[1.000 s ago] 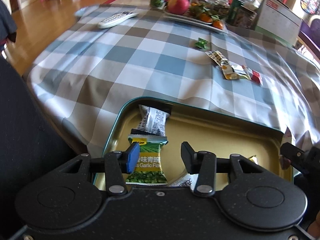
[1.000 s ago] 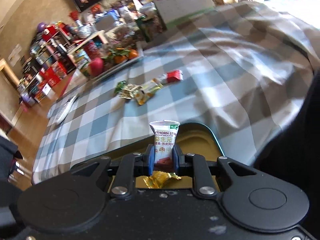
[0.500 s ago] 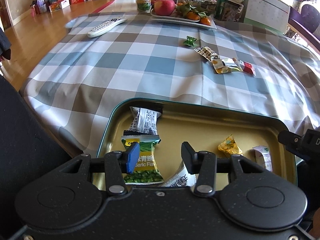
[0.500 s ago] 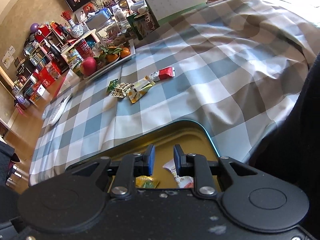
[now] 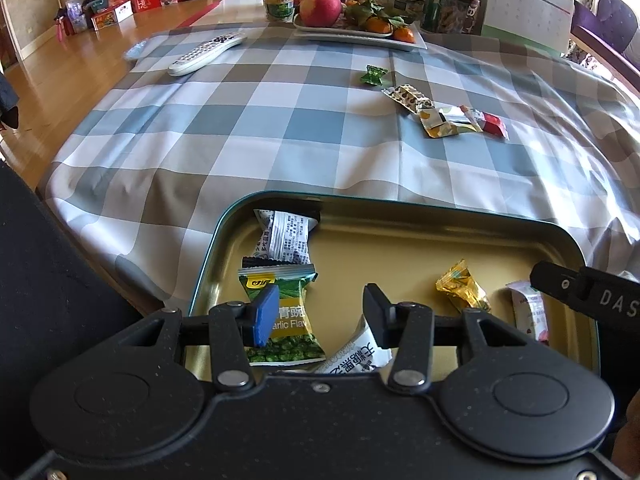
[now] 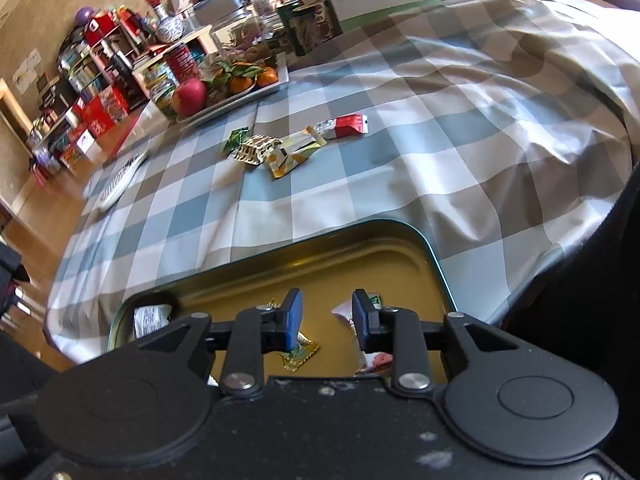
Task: Organize snacks
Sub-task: 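Withdraw both open tools from the tray toward the snacks on the cloth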
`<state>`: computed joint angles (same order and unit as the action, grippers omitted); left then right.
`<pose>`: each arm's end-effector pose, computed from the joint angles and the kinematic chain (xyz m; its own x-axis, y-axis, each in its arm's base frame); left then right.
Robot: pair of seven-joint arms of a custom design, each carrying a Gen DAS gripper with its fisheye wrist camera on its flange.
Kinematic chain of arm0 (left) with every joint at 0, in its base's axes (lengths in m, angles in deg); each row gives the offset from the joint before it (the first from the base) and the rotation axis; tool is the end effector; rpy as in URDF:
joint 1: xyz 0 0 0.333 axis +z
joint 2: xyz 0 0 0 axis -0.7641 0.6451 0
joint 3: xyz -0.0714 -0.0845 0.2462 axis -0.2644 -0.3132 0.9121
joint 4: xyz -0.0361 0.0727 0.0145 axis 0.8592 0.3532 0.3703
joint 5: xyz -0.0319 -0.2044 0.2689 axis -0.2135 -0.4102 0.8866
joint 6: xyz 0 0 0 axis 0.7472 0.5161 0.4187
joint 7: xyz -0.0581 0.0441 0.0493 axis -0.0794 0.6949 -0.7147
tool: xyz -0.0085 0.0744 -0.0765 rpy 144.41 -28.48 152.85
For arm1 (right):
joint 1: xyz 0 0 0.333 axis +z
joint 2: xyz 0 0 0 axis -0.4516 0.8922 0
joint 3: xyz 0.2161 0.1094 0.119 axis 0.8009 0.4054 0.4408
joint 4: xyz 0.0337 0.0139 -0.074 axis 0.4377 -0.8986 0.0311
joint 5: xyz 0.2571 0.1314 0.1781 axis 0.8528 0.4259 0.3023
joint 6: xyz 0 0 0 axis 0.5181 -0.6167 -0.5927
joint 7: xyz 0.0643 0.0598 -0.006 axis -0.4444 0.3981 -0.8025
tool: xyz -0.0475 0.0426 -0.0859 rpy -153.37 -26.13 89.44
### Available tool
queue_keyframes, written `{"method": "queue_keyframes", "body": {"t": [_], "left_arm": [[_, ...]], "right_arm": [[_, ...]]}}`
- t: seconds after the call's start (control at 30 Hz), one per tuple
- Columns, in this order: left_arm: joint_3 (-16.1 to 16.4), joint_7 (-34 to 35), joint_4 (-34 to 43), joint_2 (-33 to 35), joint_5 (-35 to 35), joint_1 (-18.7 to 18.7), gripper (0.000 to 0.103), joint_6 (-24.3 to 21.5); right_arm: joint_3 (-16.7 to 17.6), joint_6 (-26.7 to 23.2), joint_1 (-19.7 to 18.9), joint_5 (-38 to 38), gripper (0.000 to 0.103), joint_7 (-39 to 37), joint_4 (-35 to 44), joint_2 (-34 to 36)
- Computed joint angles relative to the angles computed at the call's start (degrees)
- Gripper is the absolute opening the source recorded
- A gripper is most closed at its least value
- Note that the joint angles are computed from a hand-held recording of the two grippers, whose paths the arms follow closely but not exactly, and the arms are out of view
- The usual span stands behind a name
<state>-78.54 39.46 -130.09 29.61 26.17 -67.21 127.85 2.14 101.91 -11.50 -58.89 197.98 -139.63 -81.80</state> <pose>0.4484 -0.2928 0.3864 -0.0187 -0.9996 0.0213 -0.8426 0.0042 -0.5386 0.4105 0.1330 0.4256 -0.2811 -0.9161 -0.2860 -0.7643 0.3940 -0.5105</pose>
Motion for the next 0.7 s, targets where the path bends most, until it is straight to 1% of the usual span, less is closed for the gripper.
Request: {"method": "queue_keyframes", "body": {"t": [0.13,0.2,0.37,0.5,0.7], "left_arm": [[0.0,0.0,0.2,0.1,0.3,-0.1,0.054,-0.2],[-0.1,0.4,0.3,0.2,0.2,-0.1,0.054,-0.4],[-0.1,1.0,0.3,0.1,-0.1,-0.1,0.054,-0.4],[-0.2,1.7,0.4,0.2,-0.5,-0.1,0.054,-0.5],[-0.5,4.5,0.5,0.0,-3.1,0.0,0.054,-1.2]], "right_arm": [[-0.2,-0.2,0.4,0.1,0.035,-1.1,0.1,0.1],[-0.4,-0.4,0.8,0.6,0.038,-1.9,0.2,0.2],[-0.1,-0.8,0.8,0.5,0.043,-2.8,0.5,0.3],[0.0,-1.2,1.0,0.5,0.044,-3.9,0.7,0.4],[-0.2,-1.6,1.5,1.5,0.046,-5.6,0.8,0.5]]}}
